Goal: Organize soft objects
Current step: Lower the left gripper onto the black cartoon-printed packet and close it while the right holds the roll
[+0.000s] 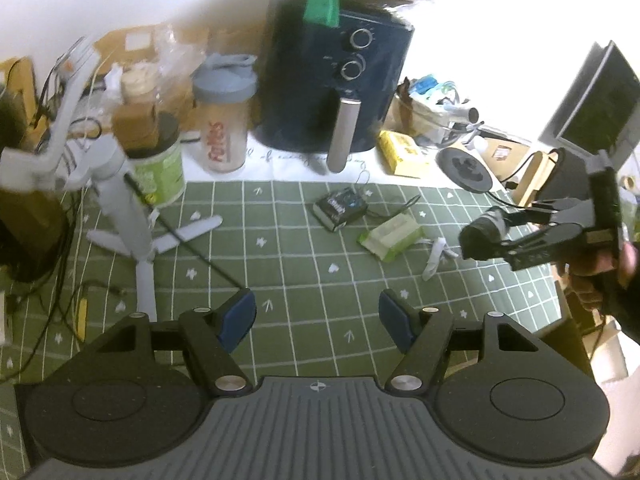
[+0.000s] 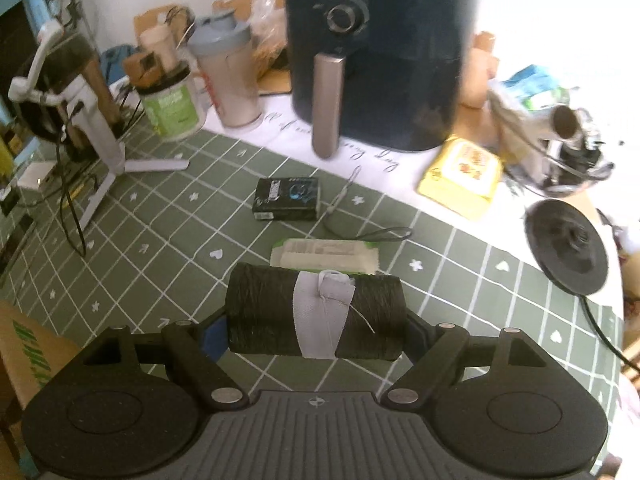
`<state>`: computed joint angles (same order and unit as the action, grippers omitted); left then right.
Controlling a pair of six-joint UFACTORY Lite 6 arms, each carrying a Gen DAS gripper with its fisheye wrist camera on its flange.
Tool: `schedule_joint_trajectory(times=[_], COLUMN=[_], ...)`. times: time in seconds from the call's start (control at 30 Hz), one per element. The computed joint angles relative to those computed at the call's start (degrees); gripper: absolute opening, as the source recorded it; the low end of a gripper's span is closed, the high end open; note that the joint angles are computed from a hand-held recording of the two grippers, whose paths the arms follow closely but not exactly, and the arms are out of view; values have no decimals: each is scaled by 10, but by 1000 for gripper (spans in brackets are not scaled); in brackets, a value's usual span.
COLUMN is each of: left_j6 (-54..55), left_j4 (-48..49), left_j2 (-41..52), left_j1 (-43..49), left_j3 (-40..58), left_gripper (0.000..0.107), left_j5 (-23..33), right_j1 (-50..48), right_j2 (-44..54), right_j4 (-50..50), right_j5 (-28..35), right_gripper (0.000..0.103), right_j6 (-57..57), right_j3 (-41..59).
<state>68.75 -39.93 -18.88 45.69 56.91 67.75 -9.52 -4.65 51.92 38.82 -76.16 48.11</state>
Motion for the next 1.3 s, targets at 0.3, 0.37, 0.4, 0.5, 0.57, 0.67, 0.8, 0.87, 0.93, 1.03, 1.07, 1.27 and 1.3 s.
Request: schedule_joint_trajectory(times=[0.3,0.37,0.4,0.5,0.57,0.67,0.8,0.87,0.93,1.03,1.07,1.27,1.3], left_j6=[-1,-2,-1,0,-1,-3,-3,-7,-1,4,5,20,16], left_j4=[-9,-9,-10,-11,-11,-9,-7,-3,-6,-6,-6,-16,-13], left_j2=[25,33,37,48,56,71,92,106,119,143,152,213,223], left_j1=[-78,-95,-105,-132,-151,-178,-215,-235,-250,-273,-281,-324,-332], left_j3=[11,13,14,15,17,20,20,22,24,31,33,46,49], left_gripper=[68,68,68,68,68,68,68,68,68,68,68,68,68], left_j5=[-47,-59,-66,-85,-100,-121,-160,-183,-203,-233,-243,-307,-321], right_j1=[-87,-106,-119,-155,-180,-219,-272,-303,-327,-341,-347,-370,-377], right_j2=[-139,-172,-188,-236,-257,-291,-326,-344,-365,-399,-405,-434,-437], right_j4=[-15,-24,-23,-24,-19,-20,-16,-10,-8,-24,-28,-48,-50], right_j5=[51,67,78,100,120,155,205,235,261,269,273,297,303], right_gripper=[84,84,84,84,84,84,84,84,84,84,84,84,84], right_j6=[23,31,31,39,44,54,64,60,60,80,83,104,104], right_j3=[-72,-89,-98,-124,-133,-147,-160,-168,-174,-182,-183,-190,-192])
